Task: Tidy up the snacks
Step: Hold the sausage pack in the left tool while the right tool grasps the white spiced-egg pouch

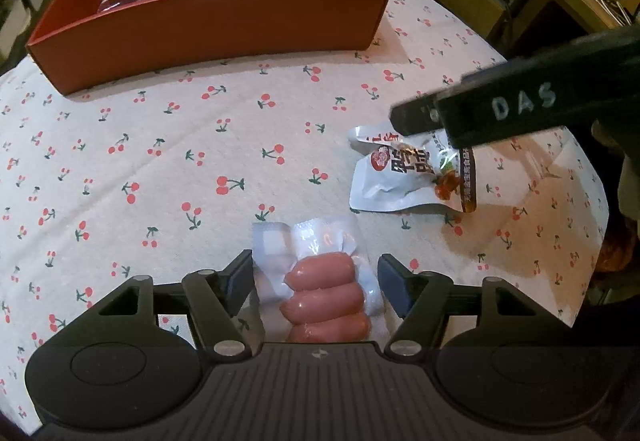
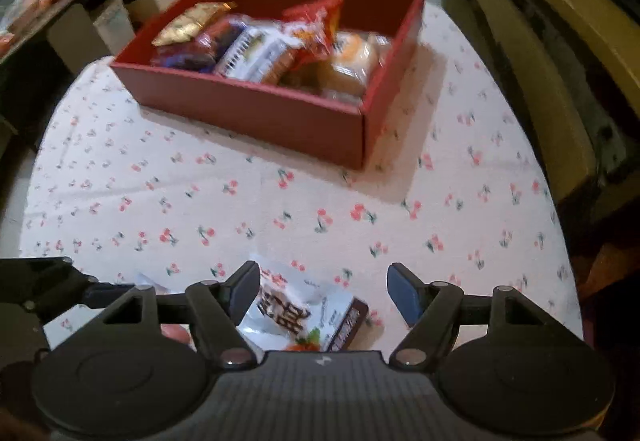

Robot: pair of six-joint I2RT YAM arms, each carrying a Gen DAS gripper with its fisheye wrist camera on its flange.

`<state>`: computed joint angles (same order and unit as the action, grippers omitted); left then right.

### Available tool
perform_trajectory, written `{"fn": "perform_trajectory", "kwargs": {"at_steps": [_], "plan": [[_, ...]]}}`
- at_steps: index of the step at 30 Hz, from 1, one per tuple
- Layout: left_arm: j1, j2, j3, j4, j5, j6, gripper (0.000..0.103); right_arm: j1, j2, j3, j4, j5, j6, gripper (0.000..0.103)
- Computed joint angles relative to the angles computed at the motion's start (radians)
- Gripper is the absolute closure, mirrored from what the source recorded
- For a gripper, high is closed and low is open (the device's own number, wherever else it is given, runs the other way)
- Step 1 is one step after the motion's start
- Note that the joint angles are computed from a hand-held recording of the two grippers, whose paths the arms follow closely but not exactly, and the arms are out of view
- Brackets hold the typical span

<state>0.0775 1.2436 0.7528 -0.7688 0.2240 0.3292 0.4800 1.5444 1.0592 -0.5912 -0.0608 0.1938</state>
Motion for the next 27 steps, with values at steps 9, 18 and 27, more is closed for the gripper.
{"fn": "perform_trajectory", "kwargs": {"at_steps": [9,18,27], "plan": [[0.003,-0.013,-0.013,-0.002,0.000,0.006,0.028,0.098,0.087,0.040,0.069,0.022,-0.159,0.021],[0.018,-0.007,-0.003,-0.012,0.007,0.019,0.025,0.066,0.058,-0.032,-0.014,0.017,-0.165,0.021],[0.009,-0.010,-0.003,-0.012,-0.001,0.008,0.023,0.112,0.049,-0.035,0.013,0.061,-0.175,0.021]]}}
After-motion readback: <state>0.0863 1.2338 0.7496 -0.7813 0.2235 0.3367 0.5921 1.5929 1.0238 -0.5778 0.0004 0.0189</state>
